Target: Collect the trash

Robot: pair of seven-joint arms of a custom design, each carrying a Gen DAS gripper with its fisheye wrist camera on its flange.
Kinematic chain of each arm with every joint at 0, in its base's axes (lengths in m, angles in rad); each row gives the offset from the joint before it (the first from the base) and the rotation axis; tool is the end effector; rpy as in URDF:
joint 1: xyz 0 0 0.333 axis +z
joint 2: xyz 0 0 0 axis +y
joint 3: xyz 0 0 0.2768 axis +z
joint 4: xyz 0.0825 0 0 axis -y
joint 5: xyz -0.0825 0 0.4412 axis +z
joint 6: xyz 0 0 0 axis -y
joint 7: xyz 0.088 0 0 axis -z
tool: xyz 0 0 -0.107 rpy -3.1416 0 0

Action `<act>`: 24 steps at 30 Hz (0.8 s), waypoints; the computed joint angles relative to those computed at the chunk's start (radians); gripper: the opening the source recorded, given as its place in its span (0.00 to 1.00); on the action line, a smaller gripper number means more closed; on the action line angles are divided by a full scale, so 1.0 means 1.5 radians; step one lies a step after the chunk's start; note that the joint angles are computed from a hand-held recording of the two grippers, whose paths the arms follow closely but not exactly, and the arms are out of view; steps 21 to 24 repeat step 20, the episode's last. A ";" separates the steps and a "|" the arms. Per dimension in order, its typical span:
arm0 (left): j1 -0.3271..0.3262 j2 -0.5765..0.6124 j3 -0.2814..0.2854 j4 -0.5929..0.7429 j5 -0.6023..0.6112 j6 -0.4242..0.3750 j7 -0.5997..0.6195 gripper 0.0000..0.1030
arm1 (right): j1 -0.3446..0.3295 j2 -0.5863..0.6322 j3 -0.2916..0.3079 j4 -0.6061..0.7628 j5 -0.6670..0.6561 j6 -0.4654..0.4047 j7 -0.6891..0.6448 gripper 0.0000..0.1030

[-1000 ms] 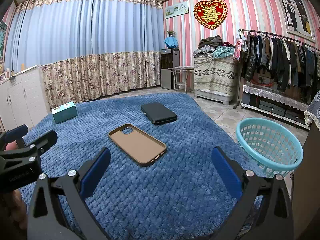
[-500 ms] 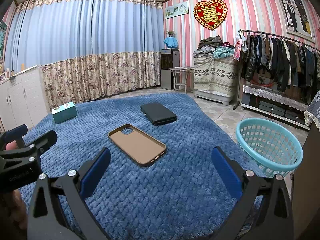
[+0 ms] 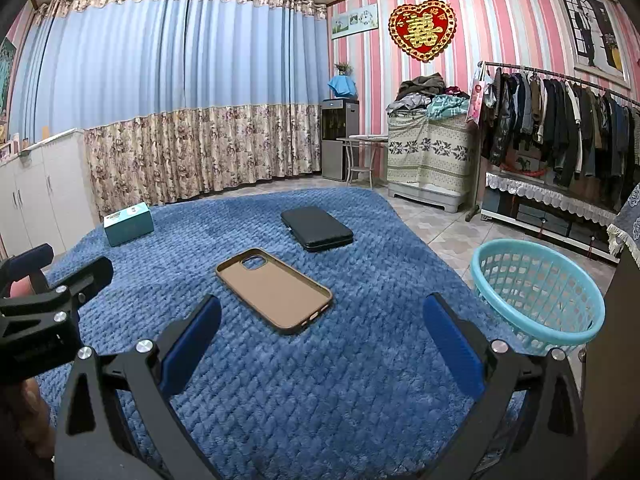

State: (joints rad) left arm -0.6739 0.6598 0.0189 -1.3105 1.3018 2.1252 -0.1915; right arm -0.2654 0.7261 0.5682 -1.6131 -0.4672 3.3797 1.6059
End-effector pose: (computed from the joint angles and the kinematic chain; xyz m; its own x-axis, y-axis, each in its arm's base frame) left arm 0.6506 -0.4495 0.3442 0.4327 -0.9009 -0.0342 -0.3774 -0.1466 -0.9144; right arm 0.7311 0.1873 0.3330 0.4397 -0.8978 -0.0256 -0.3552 -0.1476 -0.9231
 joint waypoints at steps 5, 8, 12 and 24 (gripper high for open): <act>-0.001 0.001 0.000 0.002 -0.001 -0.002 0.000 0.95 | 0.003 0.000 -0.003 0.000 0.000 0.001 0.002 0.96; -0.001 0.000 0.000 0.000 -0.001 -0.001 -0.001 0.95 | 0.002 -0.001 -0.003 0.000 0.000 0.000 0.003 0.96; 0.000 0.000 0.000 0.000 0.000 0.000 -0.002 0.95 | 0.004 0.000 -0.005 0.001 -0.002 0.003 0.004 0.96; 0.002 -0.002 -0.001 -0.002 0.000 0.000 0.001 0.95 | -0.001 0.001 0.000 0.001 -0.004 0.000 0.003 0.96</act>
